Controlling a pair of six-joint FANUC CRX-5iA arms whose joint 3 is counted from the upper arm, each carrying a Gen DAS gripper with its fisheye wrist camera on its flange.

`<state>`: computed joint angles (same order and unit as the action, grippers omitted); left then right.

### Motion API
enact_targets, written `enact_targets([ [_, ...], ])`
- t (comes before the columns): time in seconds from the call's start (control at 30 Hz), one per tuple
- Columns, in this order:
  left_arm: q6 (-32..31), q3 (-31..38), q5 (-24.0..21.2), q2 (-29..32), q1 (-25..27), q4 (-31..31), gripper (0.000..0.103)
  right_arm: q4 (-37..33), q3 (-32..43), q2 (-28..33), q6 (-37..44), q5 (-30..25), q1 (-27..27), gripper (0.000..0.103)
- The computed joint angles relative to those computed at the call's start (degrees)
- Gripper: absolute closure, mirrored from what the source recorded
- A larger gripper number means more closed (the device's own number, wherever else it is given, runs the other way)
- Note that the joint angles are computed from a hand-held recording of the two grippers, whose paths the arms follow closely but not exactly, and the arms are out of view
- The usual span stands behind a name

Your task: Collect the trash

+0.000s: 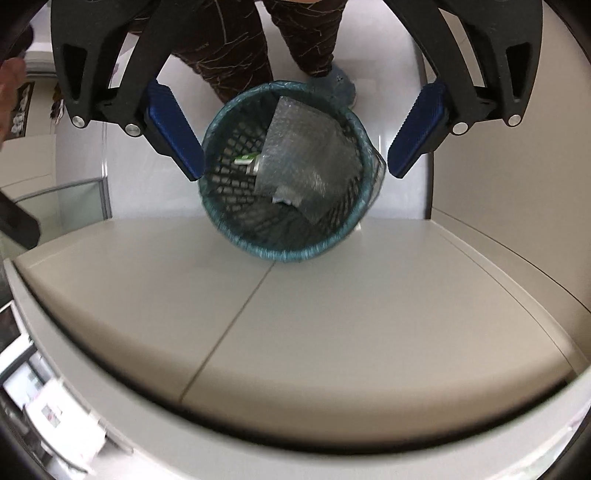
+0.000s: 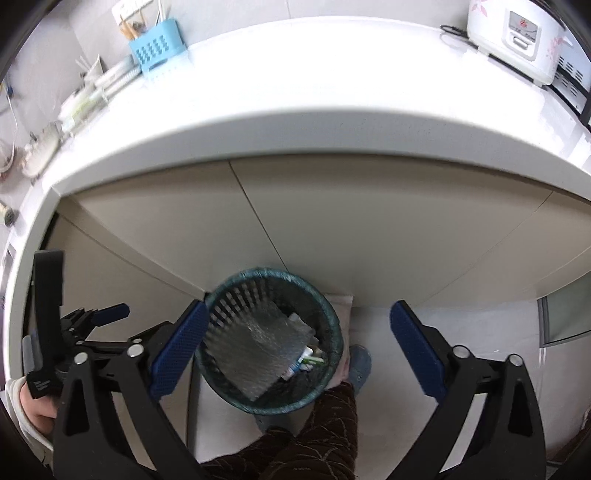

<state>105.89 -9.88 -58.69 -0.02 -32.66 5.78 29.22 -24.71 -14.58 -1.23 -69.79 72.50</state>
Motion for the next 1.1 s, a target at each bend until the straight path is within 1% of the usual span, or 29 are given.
enact_targets([
  [0.03,0.5,0.7,-0.3,-0.5,-0.1,-0.4,0.006,0.3,0.4,-0.1,-0.1,-0.5,-0.1,0.007],
  [0.1,0.8,2.8,-2.3,-1.3,0.2,-1.3,0.006,0.7,1.7,-0.1,-0.3,-2.0,-0.2,0.007],
  [0.17,1.6,5.1,-4.2,-2.4,0.5,-2.4,0.006,0.8,4.2,0.6,0.5,-5.2,-0.2,0.007],
  [0.23,1.6,7.6,-6.2,-2.8,0.9,-3.2,0.006,2.1,5.8,0.3,1.3,-6.5,0.0,0.007],
  [0.3,0.3,8.8,-6.7,-4.1,2.2,-1.5,0.006,2.7,9.3,1.9,3.1,-10.8,0.5,0.007],
  [0.37,0.1,11.8,-9.2,-4.2,2.6,-2.0,0.006,3.0,12.1,2.5,3.2,-13.6,1.0,0.007],
  [0.43,-0.6,13.7,-10.4,-4.6,2.9,-1.8,0.006,3.2,15.5,3.4,2.5,-17.0,1.8,0.007],
  [0.5,-0.9,16.2,-12.5,-5.1,2.8,-2.1,0.006,3.7,17.9,3.8,2.0,-19.2,2.9,0.007],
  [0.57,-1.2,18.6,-14.6,-5.4,2.6,-2.6,0.006,3.8,21.6,5.4,2.1,-23.0,4.0,0.007],
  [0.7,-2.4,22.2,-17.9,-5.8,2.0,-3.6,0.006,4.9,27.0,7.2,1.8,-27.5,6.5,0.007],
  [0.8,-2.1,25.6,-22.4,-5.1,2.5,-3.5,0.006,6.8,31.7,9.3,2.0,-31.9,8.5,0.007],
  [0.93,-2.0,28.6,-25.1,-5.1,2.9,-4.2,0.006,8.9,37.5,11.9,3.4,-35.5,9.9,0.008],
  [1.1,-1.9,34.3,-27.8,-4.7,1.2,-7.6,0.006,9.5,43.2,15.0,5.9,-37.2,10.0,0.008],
])
